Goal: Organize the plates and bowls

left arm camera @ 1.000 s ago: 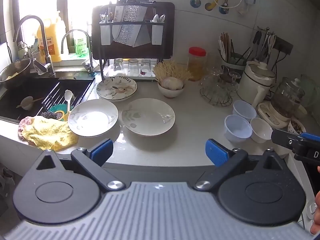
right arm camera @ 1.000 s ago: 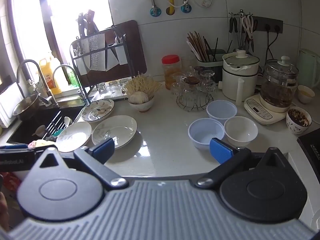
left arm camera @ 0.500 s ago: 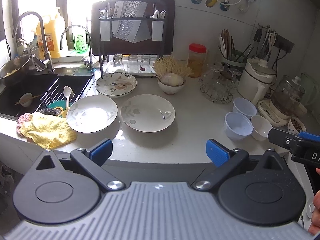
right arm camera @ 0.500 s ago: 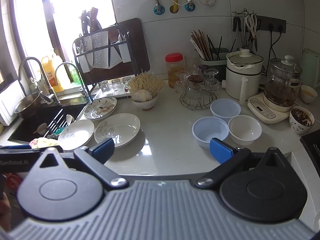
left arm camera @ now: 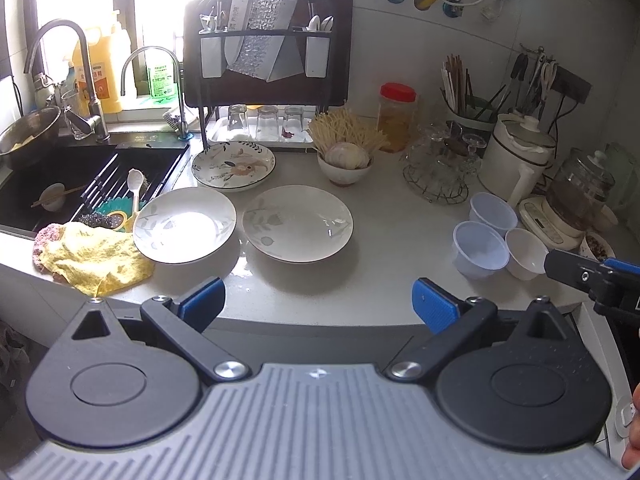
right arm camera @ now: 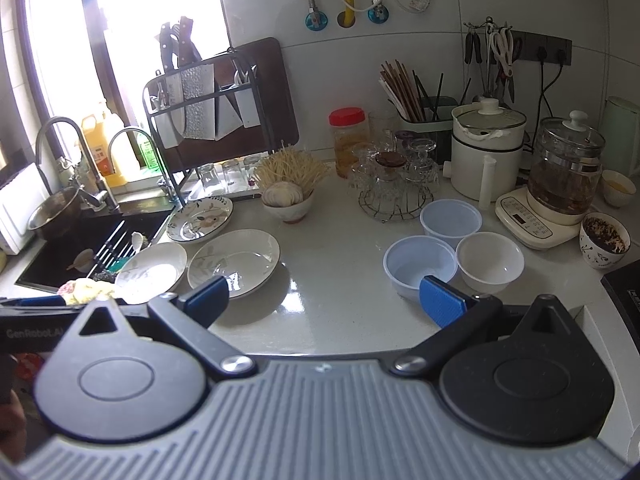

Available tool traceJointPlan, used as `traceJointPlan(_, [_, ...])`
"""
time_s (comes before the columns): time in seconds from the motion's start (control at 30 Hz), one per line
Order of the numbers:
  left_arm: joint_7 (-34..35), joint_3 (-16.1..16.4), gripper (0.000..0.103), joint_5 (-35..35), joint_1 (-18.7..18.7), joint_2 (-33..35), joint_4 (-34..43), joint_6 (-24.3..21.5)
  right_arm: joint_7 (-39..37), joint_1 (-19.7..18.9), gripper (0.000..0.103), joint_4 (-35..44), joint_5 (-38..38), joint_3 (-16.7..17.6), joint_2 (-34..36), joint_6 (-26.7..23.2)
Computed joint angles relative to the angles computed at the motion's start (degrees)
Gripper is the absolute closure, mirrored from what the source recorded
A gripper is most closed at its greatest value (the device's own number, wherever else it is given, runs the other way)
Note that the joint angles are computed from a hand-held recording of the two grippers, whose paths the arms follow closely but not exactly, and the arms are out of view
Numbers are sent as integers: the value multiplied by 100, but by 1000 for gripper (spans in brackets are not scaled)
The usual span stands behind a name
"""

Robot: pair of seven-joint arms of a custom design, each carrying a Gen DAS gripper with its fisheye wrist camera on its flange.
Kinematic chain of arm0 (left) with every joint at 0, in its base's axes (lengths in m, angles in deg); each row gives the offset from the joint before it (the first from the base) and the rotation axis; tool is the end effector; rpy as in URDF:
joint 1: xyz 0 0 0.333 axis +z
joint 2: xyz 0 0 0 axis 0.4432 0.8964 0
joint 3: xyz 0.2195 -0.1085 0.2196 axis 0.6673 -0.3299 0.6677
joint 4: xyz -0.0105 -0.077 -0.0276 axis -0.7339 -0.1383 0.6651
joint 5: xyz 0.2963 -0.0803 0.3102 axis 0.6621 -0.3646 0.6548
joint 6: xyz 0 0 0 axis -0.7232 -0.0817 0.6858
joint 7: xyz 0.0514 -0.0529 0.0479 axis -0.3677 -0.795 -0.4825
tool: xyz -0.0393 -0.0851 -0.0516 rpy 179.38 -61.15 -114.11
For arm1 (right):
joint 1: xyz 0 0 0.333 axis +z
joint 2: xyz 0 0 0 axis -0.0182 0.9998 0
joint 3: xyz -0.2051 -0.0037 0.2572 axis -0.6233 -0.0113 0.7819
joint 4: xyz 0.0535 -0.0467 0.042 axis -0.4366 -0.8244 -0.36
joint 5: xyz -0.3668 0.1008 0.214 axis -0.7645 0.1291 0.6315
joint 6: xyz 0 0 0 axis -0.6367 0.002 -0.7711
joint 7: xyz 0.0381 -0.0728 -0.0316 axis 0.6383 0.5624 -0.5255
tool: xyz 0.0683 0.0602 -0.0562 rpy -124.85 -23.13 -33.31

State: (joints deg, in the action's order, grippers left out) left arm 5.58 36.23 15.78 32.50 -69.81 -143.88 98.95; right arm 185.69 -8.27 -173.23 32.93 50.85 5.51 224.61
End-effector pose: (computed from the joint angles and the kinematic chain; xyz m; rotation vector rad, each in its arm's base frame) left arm 0.4581 -0.2009 0.4667 -1.7330 1.7876 -0.8810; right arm 0.4128 0.1003 0.4652 -1.4765 1.7220 -0.7601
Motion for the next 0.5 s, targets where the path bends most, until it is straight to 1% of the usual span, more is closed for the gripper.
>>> traceJointPlan(0.17, [159,180,2,-170,-216,4,-80,44,20,-23,0,-33,5,54,0,30])
traceJointPlan(0.23, [197,158,2,-177,-202,-17,-106,55,20,2,0,-70,18,39,-26,22])
traceJointPlan(0.3, [242,155,2,-196,-203,-46,-142,66,51,-81,0,-121,13,132,-82,67])
traceJointPlan(0.4, [320,209,2,-287,-251,-53,-180,61,28,29,0,-152,48,44,-84,48])
traceJointPlan(0.5, [389,270,2,-377,-304,-36,-178,-18,27,-39,0,-175,37,150,-127,67])
